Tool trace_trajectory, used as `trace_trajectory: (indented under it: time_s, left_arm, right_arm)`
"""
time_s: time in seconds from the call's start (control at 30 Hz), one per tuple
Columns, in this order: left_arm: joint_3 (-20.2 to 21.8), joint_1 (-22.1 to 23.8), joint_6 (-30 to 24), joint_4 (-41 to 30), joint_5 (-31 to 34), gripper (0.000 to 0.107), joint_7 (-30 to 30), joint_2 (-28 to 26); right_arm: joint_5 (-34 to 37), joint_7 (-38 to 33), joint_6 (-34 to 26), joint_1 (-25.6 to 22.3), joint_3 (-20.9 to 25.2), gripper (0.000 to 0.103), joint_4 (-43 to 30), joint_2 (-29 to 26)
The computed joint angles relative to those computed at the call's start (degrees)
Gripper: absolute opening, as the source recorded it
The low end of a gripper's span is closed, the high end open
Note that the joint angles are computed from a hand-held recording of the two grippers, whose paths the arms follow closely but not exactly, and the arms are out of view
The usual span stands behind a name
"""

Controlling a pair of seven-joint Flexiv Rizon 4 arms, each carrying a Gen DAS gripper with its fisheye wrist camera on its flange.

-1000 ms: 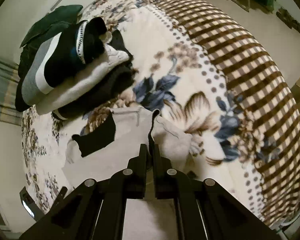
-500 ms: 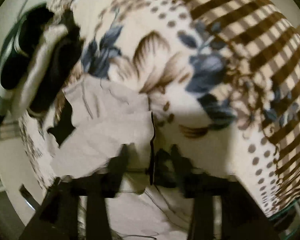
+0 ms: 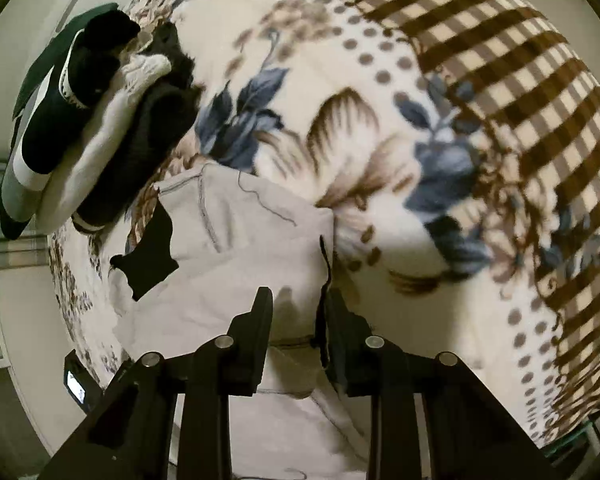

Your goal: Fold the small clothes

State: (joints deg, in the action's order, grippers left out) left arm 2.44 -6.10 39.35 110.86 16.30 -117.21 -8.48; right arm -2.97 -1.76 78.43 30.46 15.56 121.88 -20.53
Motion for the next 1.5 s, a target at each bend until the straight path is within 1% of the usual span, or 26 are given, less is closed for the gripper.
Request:
trace_trajectory:
  time_s: [0.07,0.1,0.13,0.27,0.3,0.33,0.37,0.4,0.43,0.5,0.53,0.63,0.7,0.77,0.8,0.87,0.9,0.97,1.0,1.03,1.13,1.2,1.3,1.37,1.4,1.5]
  left_arm:
    - [0.00,0.41,1.86,1.65,-2.64,0.094,1.18,1.80]
    - [-0.30,0.64,3.99,3.26,-5.73,0.094,2.84,3.11]
    - [-0.68,0.72,5.33,4.26,-8.35,0.094,4.19,3.90]
    - [-2.94,-0.36,7.47,5.70,-16.66,0.094,8.27,4.13]
    - [-3.50,-0.84,6.86,4.61,-16.17,0.094,8.70,3.10]
    - [-3.94,-1.63,5.86,3.14,-13.78,0.094,8.41,1.96]
    - [-3.97,-2.34,4.83,1.80,-11.17,0.094,7.70,1.04]
    - [-3.82,-3.02,3.74,0.71,-8.59,0.094,6.96,0.24]
    - [-3.47,-3.58,2.63,-0.23,-6.06,0.094,6.04,-0.50]
    - [-2.56,-3.69,2.61,-0.15,-4.19,0.094,5.76,-0.92]
    - [-2.09,-3.34,4.99,1.11,-4.48,0.094,6.04,-0.72]
    - [-0.63,-2.63,3.99,1.48,-1.76,0.094,5.19,0.22]
    - [-0.28,-1.63,3.92,2.28,-2.85,0.094,5.25,0.59]
    - [-0.31,-1.08,4.06,2.97,-3.62,0.094,5.75,1.26]
    - [-0.44,-0.90,4.15,3.08,-3.82,0.094,6.27,1.54]
    - [-0.71,-0.57,4.96,3.96,-5.01,0.094,7.74,2.37]
    - [-0.85,-0.42,5.48,4.36,-5.81,0.094,8.58,2.81]
    - [-1.00,-0.23,6.39,6.03,-7.66,0.094,10.63,4.83]
    - [-1.01,-0.22,7.04,7.55,-8.92,0.094,11.85,6.41]
    - [-0.99,-0.32,7.50,9.41,-10.15,0.094,12.98,8.49]
    - [-0.71,-0.90,5.73,15.69,-11.46,0.094,15.04,16.62]
    - [-0.90,-0.61,2.32,19.16,-11.43,0.094,15.35,21.36]
    - [-0.97,-0.93,-4.00,24.90,-13.13,0.094,16.65,28.14]
    - [-0.84,-1.35,-7.44,28.66,-14.63,0.094,17.08,31.97]
    - [-0.93,-1.37,-8.62,30.15,-14.85,0.093,17.12,33.51]
    - [-0.09,-1.80,-9.23,35.27,-16.57,0.092,18.82,37.65]
  right_arm:
    - [1.04,-1.45,-0.17,-1.02,1.17,0.032,-0.62,-0.26]
    - [1.07,-1.58,-0.18,-0.89,1.10,0.037,-0.71,-0.29]
    - [0.79,-1.24,0.01,-0.37,0.64,0.038,-0.85,-0.46]
    - [2.20,-1.10,1.05,-0.40,1.36,0.039,-1.44,-1.71]
    - [1.96,-0.33,1.64,0.39,0.73,0.039,-1.56,-2.18]
    - [1.53,0.30,1.94,1.05,0.11,0.034,-1.55,-2.33]
    - [0.01,1.52,1.22,2.43,-1.49,0.027,-1.47,-1.91]
    - [-1.39,2.21,0.55,3.21,-2.49,0.009,-1.47,-1.49]
    - [-3.17,2.71,-0.01,3.95,-3.56,0.008,-1.58,-0.90]
    - [-6.10,4.29,2.01,5.14,-5.46,0.007,-0.95,0.10]
    - [-6.65,4.15,2.69,4.81,-5.26,0.007,-1.06,0.40]
    - [-8.38,3.08,3.64,4.03,-5.02,0.007,-1.36,1.10]
    - [-6.44,-0.56,1.18,0.98,-1.71,0.007,-2.72,0.19]
    - [-0.59,-5.94,-0.44,-3.59,3.83,0.008,-4.43,-2.52]
    - [1.73,-7.28,-1.73,-4.75,5.32,0.008,-4.90,-3.38]
    - [4.18,-8.34,-3.55,-4.78,5.78,0.010,-4.73,-3.84]
    - [5.06,-8.98,-4.44,-4.71,5.97,0.017,-4.80,-3.77]
    - [5.17,-8.28,-4.09,-2.73,4.59,0.034,-3.09,-2.30]
    - [4.97,-7.83,-3.37,-1.76,4.01,0.050,-2.07,-1.66]
    - [5.25,-7.82,-2.31,-1.19,4.22,0.055,-0.87,-0.75]
    - [7.65,-11.03,-1.89,-1.64,7.64,0.055,1.24,1.01]
    - [9.60,-13.52,-3.88,-1.58,9.99,0.055,1.82,1.97]
    - [15.95,-17.77,-4.97,-0.97,14.80,0.055,2.30,1.95]
    - [19.89,-19.86,-4.87,0.59,17.58,0.055,2.64,1.18]
    - [20.95,-19.93,-5.08,1.76,17.97,0.055,2.82,1.00]
    - [23.77,-18.56,-2.67,6.40,19.07,0.055,4.68,0.08]
